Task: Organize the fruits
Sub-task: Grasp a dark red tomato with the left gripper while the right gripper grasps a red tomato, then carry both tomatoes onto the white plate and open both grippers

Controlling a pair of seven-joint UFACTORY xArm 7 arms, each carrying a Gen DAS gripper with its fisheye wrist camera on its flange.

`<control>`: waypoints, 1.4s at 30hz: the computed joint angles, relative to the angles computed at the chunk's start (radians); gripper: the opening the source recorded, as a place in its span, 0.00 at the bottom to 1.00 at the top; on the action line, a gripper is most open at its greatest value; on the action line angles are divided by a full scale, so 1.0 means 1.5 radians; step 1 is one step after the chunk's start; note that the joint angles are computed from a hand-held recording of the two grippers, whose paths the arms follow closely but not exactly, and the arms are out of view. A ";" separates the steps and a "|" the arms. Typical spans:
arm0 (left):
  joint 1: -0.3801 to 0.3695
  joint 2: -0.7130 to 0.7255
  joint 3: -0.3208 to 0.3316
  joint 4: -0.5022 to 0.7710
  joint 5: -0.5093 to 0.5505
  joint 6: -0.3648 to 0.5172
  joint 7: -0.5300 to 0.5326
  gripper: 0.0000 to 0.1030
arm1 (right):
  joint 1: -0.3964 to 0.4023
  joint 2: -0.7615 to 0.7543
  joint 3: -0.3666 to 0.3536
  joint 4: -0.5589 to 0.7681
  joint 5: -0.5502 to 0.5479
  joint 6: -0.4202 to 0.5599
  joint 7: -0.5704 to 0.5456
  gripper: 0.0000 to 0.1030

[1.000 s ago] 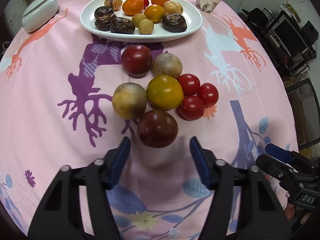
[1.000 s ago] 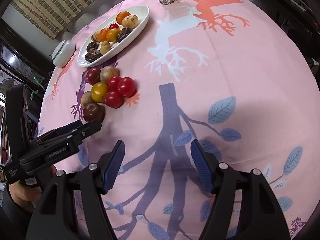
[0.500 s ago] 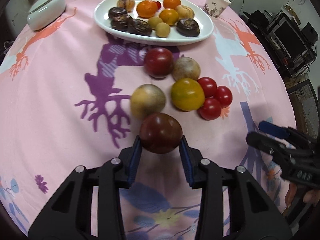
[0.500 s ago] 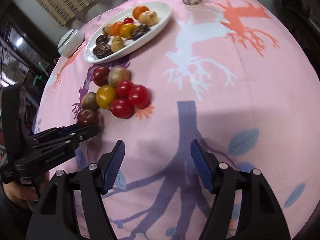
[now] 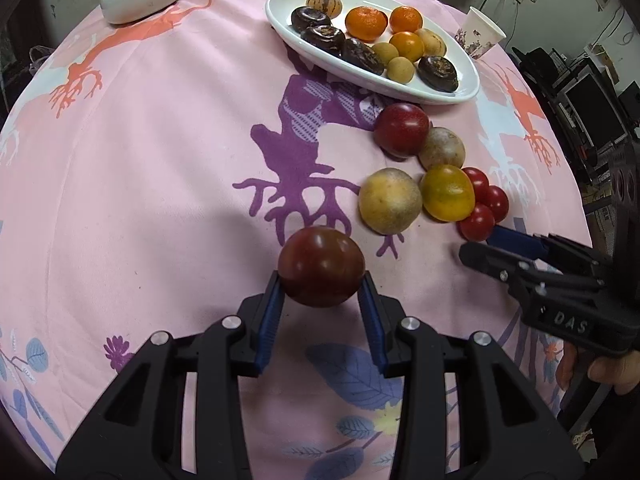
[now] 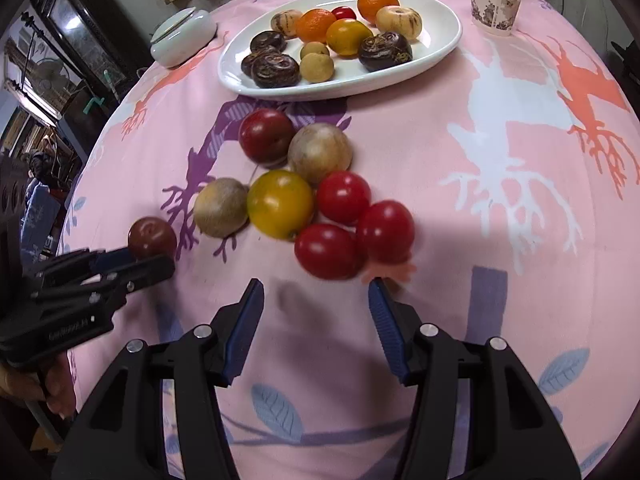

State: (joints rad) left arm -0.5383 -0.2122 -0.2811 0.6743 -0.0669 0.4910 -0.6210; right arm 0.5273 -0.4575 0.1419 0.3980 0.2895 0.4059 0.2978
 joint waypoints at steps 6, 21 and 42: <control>-0.001 0.012 0.002 0.007 -0.004 -0.001 0.007 0.37 | -0.030 0.047 0.022 0.031 -0.049 -0.020 0.014 0.36; 0.006 -0.019 0.006 0.023 0.002 -0.006 0.023 0.37 | -0.016 -0.083 -0.021 0.004 -0.010 0.026 -0.010 0.31; 0.051 0.206 0.040 0.304 0.105 -0.040 0.043 0.37 | -0.038 0.134 -0.096 0.211 0.123 -0.092 -0.149 0.32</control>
